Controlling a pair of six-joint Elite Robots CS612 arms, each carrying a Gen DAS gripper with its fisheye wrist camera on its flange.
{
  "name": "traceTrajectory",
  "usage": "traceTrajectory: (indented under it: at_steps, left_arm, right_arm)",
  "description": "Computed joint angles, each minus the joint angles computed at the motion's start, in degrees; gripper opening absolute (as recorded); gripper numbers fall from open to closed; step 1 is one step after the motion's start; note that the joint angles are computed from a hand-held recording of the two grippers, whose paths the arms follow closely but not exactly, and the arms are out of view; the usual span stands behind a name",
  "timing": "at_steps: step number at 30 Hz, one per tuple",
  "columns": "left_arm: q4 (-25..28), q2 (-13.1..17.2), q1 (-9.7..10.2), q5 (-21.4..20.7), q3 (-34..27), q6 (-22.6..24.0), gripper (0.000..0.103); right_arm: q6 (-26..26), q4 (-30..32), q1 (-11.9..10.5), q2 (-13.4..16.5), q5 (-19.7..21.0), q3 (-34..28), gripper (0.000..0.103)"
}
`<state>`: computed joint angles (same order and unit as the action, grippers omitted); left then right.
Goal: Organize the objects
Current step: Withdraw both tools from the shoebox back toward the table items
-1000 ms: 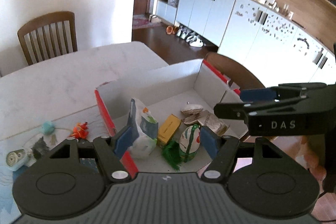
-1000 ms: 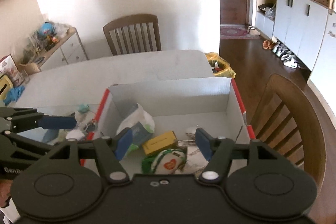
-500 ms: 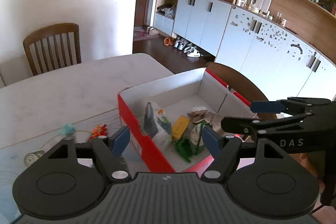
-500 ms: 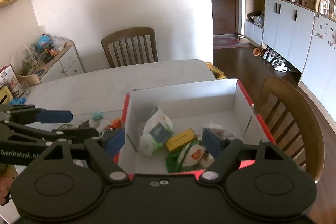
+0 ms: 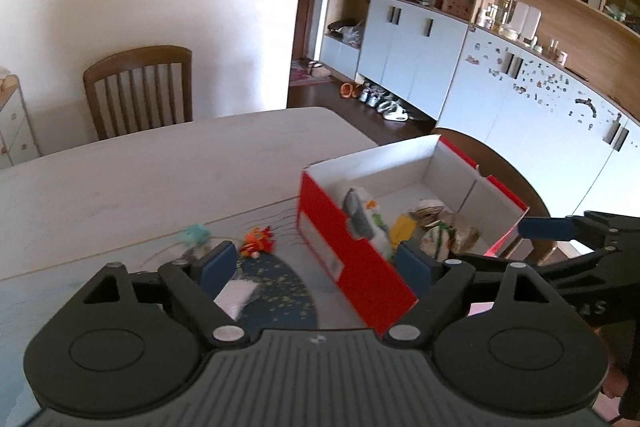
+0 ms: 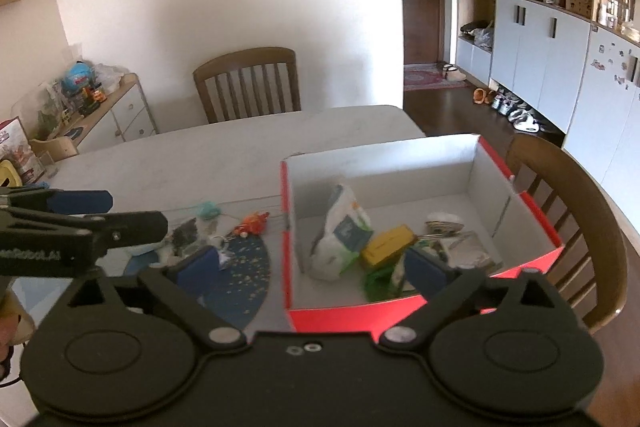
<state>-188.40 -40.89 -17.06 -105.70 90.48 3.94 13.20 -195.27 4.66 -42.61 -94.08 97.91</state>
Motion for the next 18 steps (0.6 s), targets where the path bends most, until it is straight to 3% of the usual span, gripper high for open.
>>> traceTrajectory:
  at_steps: [8,18]
  left_arm:
    - [-3.0,0.7,1.85,1.3,0.2,-0.2,0.102]
    - [-5.8,2.2,3.67,1.3,-0.4,0.6,0.103]
  right_arm:
    - [-0.3,1.8,1.9,0.8,-0.7,-2.3,0.102]
    - [-2.8,6.8,3.9,2.7,-0.6,-6.7,0.102]
